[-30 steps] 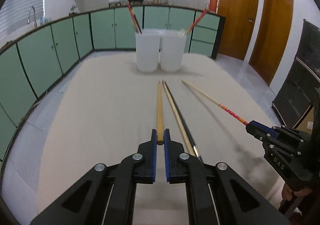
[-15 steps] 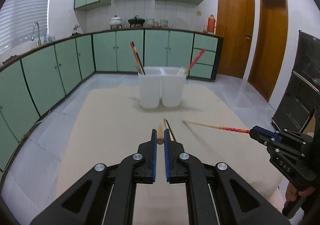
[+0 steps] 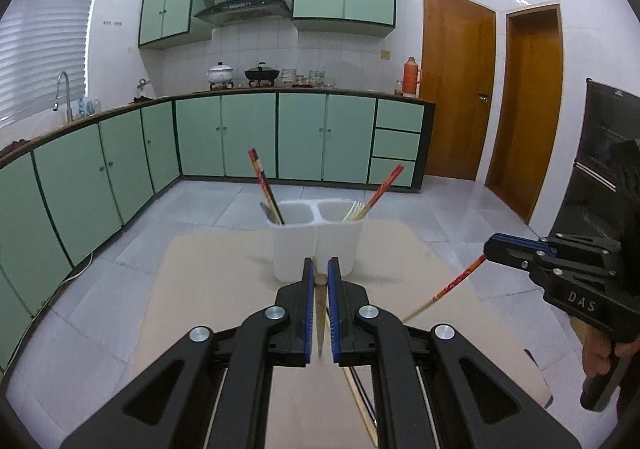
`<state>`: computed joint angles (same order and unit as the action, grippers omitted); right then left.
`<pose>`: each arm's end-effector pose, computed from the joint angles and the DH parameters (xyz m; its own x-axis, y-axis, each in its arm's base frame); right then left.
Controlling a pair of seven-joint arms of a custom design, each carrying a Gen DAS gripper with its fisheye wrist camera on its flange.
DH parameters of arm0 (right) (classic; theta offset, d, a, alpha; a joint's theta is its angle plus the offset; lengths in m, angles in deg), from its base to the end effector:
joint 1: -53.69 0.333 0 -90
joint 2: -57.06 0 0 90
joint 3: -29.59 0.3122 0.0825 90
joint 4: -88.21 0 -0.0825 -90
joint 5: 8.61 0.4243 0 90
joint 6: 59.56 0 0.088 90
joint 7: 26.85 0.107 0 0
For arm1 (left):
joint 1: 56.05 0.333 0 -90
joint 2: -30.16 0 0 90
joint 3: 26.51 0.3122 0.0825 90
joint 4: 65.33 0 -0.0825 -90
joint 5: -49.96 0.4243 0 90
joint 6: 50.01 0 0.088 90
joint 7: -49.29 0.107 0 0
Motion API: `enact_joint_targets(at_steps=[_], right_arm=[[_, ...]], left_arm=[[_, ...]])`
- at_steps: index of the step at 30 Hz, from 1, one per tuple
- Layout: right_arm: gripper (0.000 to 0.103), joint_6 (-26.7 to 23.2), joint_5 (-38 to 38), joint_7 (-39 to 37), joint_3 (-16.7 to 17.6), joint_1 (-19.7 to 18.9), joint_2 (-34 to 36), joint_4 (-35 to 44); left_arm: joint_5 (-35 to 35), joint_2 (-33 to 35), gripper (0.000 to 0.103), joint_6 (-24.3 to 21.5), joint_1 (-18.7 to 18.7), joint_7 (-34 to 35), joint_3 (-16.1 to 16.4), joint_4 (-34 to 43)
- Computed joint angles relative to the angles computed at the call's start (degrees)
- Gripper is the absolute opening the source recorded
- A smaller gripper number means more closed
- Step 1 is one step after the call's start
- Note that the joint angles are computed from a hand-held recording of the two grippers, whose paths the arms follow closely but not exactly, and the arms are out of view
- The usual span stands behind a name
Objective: Organize utensils
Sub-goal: 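Lift the red-orange chopstick with the right gripper while the left carries the wooden one over the holder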
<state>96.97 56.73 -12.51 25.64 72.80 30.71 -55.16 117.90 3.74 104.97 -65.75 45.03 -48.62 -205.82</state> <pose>0.4699 0.0902 0.4822 0.6389 -0.7658 -0.0737 -0.4659 -0.3089 -0.8292 0.3957 -0.2930 0.4866 0.0735 -0.9962 0.0461 -0.4601 -0.0748 -0.8847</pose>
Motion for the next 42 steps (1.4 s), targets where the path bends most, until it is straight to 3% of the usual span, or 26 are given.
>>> enact_joint_targets(at_steps=[14, 20, 27, 36, 42], right_arm=[[0.005, -10.5, -5.0, 4.3, 0.0, -2.4, 4.7, 11.8], [0.005, -10.0, -3.0, 3.3, 0.5, -2.5, 7.4, 18.1], [0.005, -7.8, -2.4, 5.3, 1.9, -3.2, 14.6, 28.3], [0.005, -4.5, -5.4, 9.8, 4.9, -5.0, 25.6, 39.0], [0.005, -3.1, -8.3, 13.5, 6.9, -6.1, 32.3, 42.9]], left_arm=[[0.3, 1.1, 0.007, 3.8, 2.2, 4.5, 1.2, 4.8], [5.1, 3.3, 0.007, 3.9, 5.0, 3.3, 0.9, 10.0], [13.1, 11.3, 0.007, 3.3, 6.5, 2.0, 2.3, 22.0], [19.0, 25.0, 0.007, 1.1, 2.6, 1.4, 7.4, 35.8], [21.0, 31.0, 0.007, 0.8, 0.0, -1.3, 11.2, 38.7]])
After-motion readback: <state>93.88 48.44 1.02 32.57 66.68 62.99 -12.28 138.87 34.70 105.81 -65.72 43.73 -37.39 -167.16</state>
